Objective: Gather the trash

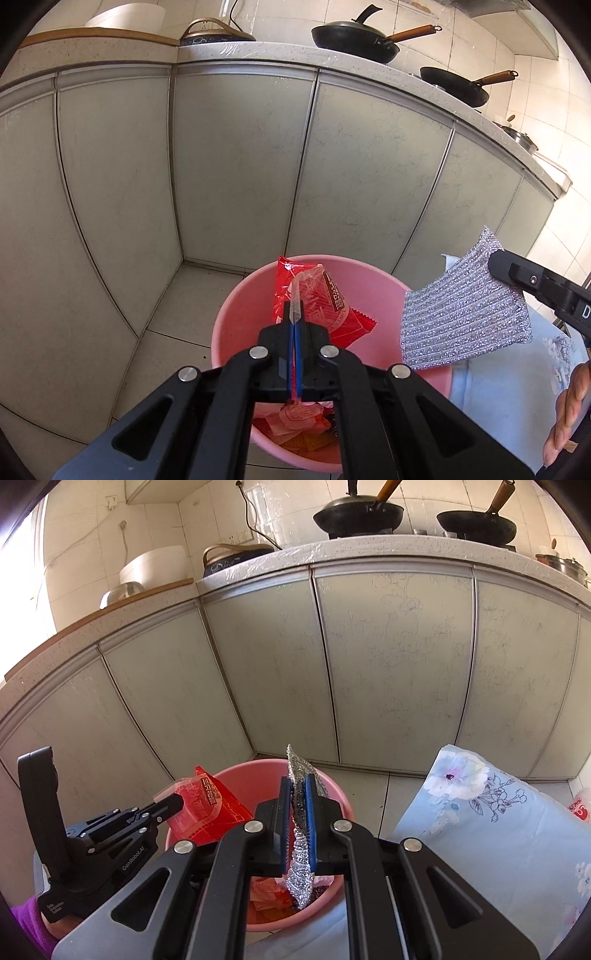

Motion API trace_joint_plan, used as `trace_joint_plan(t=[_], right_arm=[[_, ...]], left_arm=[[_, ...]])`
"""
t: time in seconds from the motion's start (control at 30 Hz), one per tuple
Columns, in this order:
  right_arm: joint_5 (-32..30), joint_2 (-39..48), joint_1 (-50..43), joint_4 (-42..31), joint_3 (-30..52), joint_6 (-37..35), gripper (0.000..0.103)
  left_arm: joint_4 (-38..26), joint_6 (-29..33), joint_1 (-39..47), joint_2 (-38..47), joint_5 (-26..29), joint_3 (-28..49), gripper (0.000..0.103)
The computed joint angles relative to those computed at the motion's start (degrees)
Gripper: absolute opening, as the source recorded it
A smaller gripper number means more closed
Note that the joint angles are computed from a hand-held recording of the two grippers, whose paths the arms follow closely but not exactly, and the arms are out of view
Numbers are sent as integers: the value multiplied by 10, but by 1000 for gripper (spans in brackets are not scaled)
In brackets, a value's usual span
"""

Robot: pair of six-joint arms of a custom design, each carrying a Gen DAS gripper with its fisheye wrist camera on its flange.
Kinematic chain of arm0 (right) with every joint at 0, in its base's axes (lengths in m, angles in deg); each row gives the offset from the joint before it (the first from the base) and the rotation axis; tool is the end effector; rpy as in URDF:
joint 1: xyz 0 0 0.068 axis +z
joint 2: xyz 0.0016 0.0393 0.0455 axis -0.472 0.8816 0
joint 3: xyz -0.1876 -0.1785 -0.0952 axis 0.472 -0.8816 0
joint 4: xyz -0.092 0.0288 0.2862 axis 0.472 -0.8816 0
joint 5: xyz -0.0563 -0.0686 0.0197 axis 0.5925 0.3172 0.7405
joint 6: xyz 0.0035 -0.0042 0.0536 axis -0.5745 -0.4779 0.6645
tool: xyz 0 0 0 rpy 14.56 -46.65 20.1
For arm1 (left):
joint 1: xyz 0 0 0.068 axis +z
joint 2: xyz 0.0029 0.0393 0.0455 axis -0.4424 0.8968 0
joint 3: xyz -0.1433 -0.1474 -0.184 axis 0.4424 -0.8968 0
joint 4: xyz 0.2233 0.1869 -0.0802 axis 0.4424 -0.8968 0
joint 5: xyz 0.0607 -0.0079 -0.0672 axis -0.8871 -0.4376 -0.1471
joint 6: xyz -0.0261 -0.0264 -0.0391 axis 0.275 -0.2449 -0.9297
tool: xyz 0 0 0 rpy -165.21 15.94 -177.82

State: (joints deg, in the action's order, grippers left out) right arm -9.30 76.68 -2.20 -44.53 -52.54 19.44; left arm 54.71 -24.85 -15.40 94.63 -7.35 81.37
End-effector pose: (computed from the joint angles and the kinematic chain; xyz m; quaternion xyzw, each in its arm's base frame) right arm 0.2003 0.0980 0.1415 -0.0966 0.8856 0.1595 0.4253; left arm 0.1905 0.0287 0.1085 -0.0406 0.9014 -0.0601 0.4268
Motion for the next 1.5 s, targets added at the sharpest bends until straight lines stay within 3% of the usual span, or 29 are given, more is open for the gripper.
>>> trace_joint_plan(t=[0.37,0.6,0.73,0.83,0.93,1.2,1.5], right_arm=[[12,99,9,47,20,0,8],[-6,146,4,42,43,5,9],[-17,151,1,50,39,9,38],[-17,143,1,53,32,5,40],[-16,126,-1,46,24,8,40],[-18,26,-6,-8,-9,4,47],[11,-176,6,-147,-64,1,63]], left_arm=[[64,-4,-8,102,-18,19,0],[75,-10,-25,118,-41,21,2],[68,-8,-33,107,-49,19,9],[61,-9,-36,98,-53,19,18],[41,-6,-40,78,-49,18,21],[-43,-3,-58,-42,-54,6,55],[-187,-25,-78,-203,-54,4,57]])
